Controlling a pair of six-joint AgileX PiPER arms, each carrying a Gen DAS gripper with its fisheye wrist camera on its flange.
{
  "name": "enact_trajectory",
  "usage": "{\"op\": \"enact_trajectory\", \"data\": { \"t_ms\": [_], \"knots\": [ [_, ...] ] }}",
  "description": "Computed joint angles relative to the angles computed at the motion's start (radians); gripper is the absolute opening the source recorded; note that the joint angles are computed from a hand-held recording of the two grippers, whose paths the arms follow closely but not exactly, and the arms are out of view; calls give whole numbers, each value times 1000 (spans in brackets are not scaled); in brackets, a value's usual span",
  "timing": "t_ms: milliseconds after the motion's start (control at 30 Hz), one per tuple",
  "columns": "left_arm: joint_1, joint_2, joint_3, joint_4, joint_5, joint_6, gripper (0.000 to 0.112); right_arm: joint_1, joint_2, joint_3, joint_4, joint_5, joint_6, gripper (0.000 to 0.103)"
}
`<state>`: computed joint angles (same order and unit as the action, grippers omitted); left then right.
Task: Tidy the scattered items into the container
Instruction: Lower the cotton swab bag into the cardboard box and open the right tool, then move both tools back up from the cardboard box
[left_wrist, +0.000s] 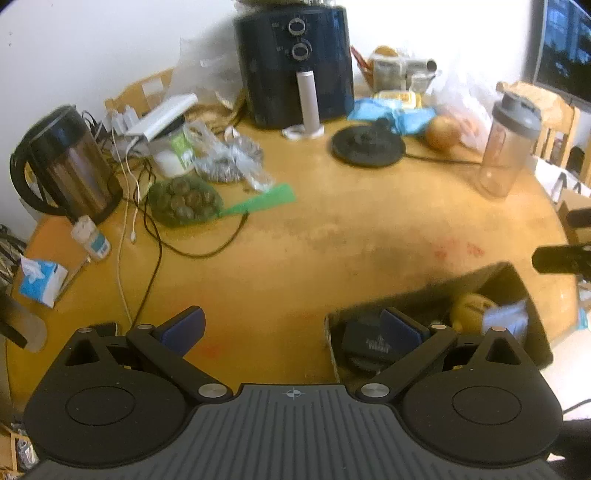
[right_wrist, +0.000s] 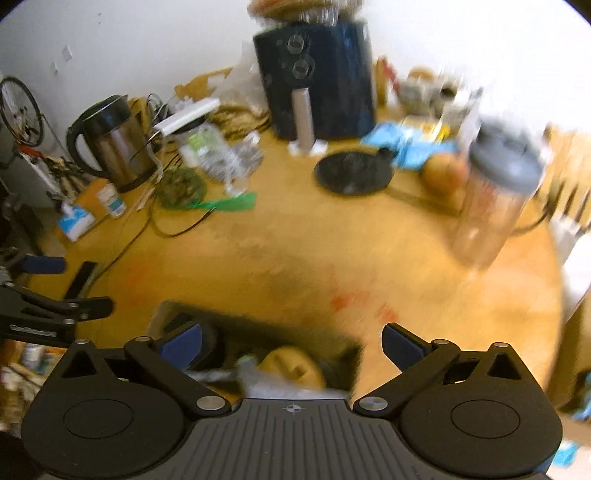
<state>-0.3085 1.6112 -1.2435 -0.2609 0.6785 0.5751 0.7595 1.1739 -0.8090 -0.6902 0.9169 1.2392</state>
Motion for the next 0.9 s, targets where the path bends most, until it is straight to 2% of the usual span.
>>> {"op": "enact_trajectory", "data": {
  "t_ms": [100, 267, 333, 400, 467, 700, 800, 900],
  "knots": [
    [-4, -2, -6, -25, -9, 0, 103, 83, 35, -22, -149, 141, 136, 103],
    [-7, 56, -93, -26, 122, -64, 103, 99, 45, -33, -189, 280, 301, 103],
    [-5, 74, -110, -25, 158, -78, 103, 20, 17, -32, -97, 220, 228, 103],
    [-3, 101, -138, -22, 214, -99, 103, -112, 12, -52, 90, 138, 43, 103],
    [-4, 136, -174, -12, 283, -125, 103, -182, 27, -55, 207, 103, -61, 103],
    [-38, 195, -208, 78, 406, -211, 103, -258, 123, -84, 459, 116, -235, 103],
    [-44, 211, -217, 85, 453, -223, 103, -290, 191, -101, 569, 158, -309, 103],
    [-52, 227, -225, 95, 483, -245, 103, -282, 232, -110, 611, 194, -342, 103]
  ]
}}
